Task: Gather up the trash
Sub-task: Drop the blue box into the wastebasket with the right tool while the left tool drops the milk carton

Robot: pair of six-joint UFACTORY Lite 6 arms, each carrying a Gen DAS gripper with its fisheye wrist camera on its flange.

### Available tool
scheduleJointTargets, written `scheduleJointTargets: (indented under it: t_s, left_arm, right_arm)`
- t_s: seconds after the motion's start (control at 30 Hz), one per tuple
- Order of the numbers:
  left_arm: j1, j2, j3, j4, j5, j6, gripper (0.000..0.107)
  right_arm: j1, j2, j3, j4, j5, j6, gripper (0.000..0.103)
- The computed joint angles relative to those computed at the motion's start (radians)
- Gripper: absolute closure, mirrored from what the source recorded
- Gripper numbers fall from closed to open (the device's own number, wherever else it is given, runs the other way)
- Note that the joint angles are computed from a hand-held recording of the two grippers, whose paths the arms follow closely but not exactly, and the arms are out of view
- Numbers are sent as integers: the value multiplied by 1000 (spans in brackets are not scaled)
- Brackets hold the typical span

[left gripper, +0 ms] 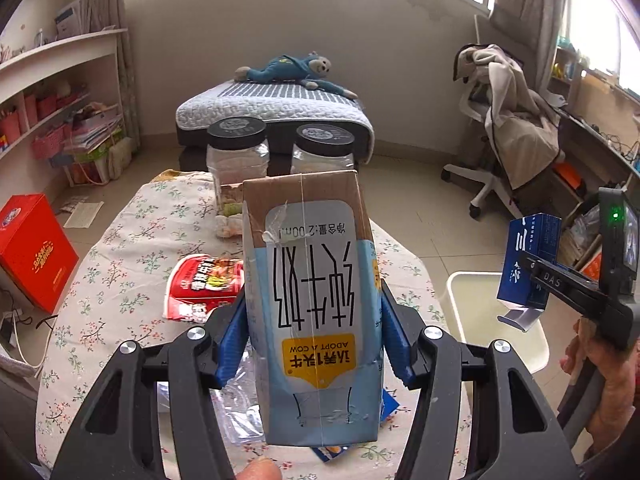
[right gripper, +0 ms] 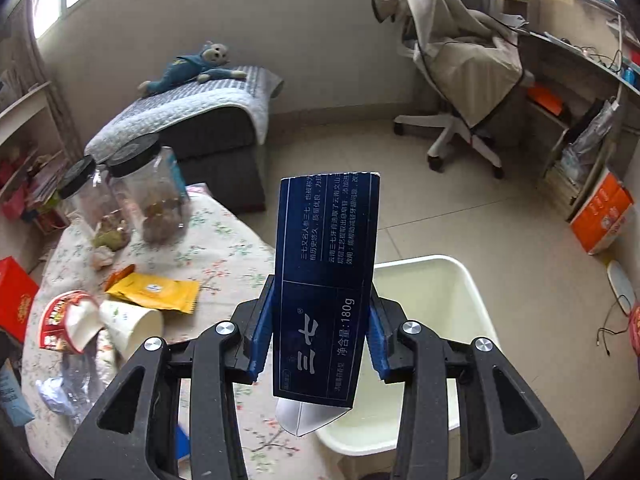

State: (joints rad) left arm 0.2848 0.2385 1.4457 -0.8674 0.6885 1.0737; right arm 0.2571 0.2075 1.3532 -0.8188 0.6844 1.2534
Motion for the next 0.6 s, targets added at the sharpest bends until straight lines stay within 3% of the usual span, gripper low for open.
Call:
scheduleJointTargets:
  t_s: [0.17,0.2,0.27,0.37,0.6]
  left_arm:
    - [-134,-46,-75,18,-49,-45,49]
    - [-165,-56,-90,23,-64,-54,49]
    - [-236,-63,-101,42,-94,-96,49]
    - [-347,-43,-67,84,-110,-196,49]
    - [-593,73,90,235,-139,-463,49]
  right_arm:
    - [-45,-54,-118,-91,0,74,60]
    - [-53,-70,-135,-109,8,90,44]
    - [-70,-111,-168,-165,37,153,24]
    - [-114,-190,-189,-162,63,163,11]
    - [-216,-429,-284,-239,130,202,7]
